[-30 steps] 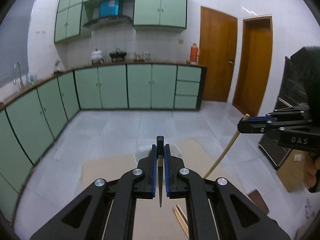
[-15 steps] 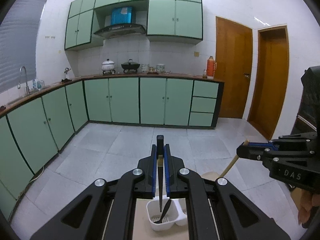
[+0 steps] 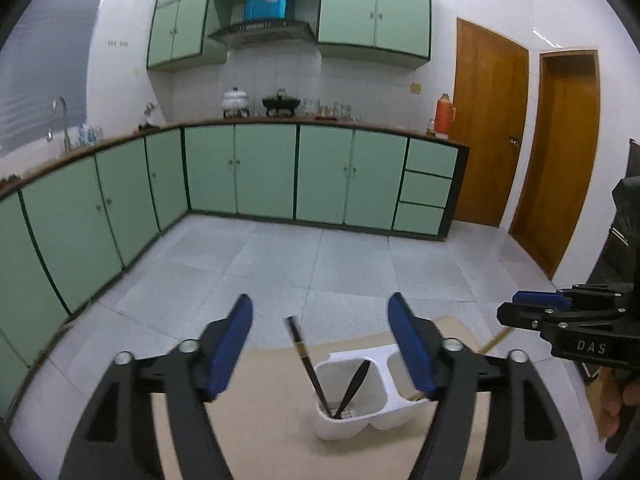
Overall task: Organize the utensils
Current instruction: 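Open both tools to drop the chopsticks into the white utensil holder, then return both tools to the chopsticks and grasp a red-patterned chopstick with the right tool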
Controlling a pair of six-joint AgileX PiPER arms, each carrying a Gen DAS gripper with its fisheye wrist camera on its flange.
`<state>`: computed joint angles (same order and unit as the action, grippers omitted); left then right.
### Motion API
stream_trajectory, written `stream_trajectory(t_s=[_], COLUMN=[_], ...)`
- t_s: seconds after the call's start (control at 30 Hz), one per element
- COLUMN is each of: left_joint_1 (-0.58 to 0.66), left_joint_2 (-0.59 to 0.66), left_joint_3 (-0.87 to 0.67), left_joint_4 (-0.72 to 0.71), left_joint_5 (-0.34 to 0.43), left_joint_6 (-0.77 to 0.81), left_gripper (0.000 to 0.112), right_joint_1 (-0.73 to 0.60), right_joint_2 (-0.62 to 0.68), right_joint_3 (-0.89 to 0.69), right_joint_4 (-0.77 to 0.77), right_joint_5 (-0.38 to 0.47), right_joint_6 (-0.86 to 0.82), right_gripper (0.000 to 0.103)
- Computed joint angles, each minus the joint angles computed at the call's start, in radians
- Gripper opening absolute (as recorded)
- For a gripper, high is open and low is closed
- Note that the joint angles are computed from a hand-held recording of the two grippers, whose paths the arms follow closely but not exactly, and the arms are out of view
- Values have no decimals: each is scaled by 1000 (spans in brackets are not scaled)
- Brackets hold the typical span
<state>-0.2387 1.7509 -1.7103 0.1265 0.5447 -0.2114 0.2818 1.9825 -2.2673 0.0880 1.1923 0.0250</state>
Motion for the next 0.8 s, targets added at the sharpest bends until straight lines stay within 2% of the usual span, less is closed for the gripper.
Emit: stream_trajectory(t_s=[0.03, 0.07, 0.13, 0.17, 0.23, 0.3, 0.37, 0.43, 0.47, 0.5, 0.57, 0.63, 0.7, 0.8], left_joint_1=[1, 0, -4, -2, -3, -26, -81, -167, -218, -271, -412, -592, -792, -1092], left_joint_2=[-31, -73, -149, -210, -294, -408, -520, -629, -687, -740, -842, -937, -995, -1004], left_joint_3=[28, 70, 151, 225, 322, 463, 611, 761, 840, 913, 1050, 1168, 1245, 1339], left_joint_4=[-5, 0, 20, 7, -32, 5, 121, 297, 384, 463, 603, 722, 805, 866], left_joint_5=[0, 1, -6, -26, -21, -25, -35, -44, -34, -18, 40, 164, 308, 465], left_joint_6=[11, 12, 3, 20, 72, 50, -71, -271, -371, -471, -671, -871, -1071, -1371], left_gripper=[77, 87, 97, 97, 97, 97, 97, 97, 97, 97, 97, 97, 97, 97], right_joint_1=[-1, -1, 1, -8, 6, 24, 72, 194, 250, 321, 455, 598, 769, 1032], right_joint_2=[-37, -97, -234, -296, -441, -579, -725, -872, -933, -996, -1104, -1147, -1148, -1070], right_joint_3=[57, 154, 354, 454, 654, 854, 1054, 1254, 1354, 1454, 1650, 1768, 1877, 1935], right_joint_4=[3, 2, -5, 19, -1, -8, -72, -255, -349, -416, -531, -630, -713, -865], right_joint_5=[-30, -87, -183, -249, -319, -415, -480, -500, -542, -544, -580, -562, -542, -471], right_joint_6=[-3, -5, 1, -27, -18, -18, 51, 240, 340, 440, 640, 840, 1040, 1340], right_gripper=[34, 37, 51, 52, 54, 56, 57, 57, 57, 57, 51, 40, 32, 31])
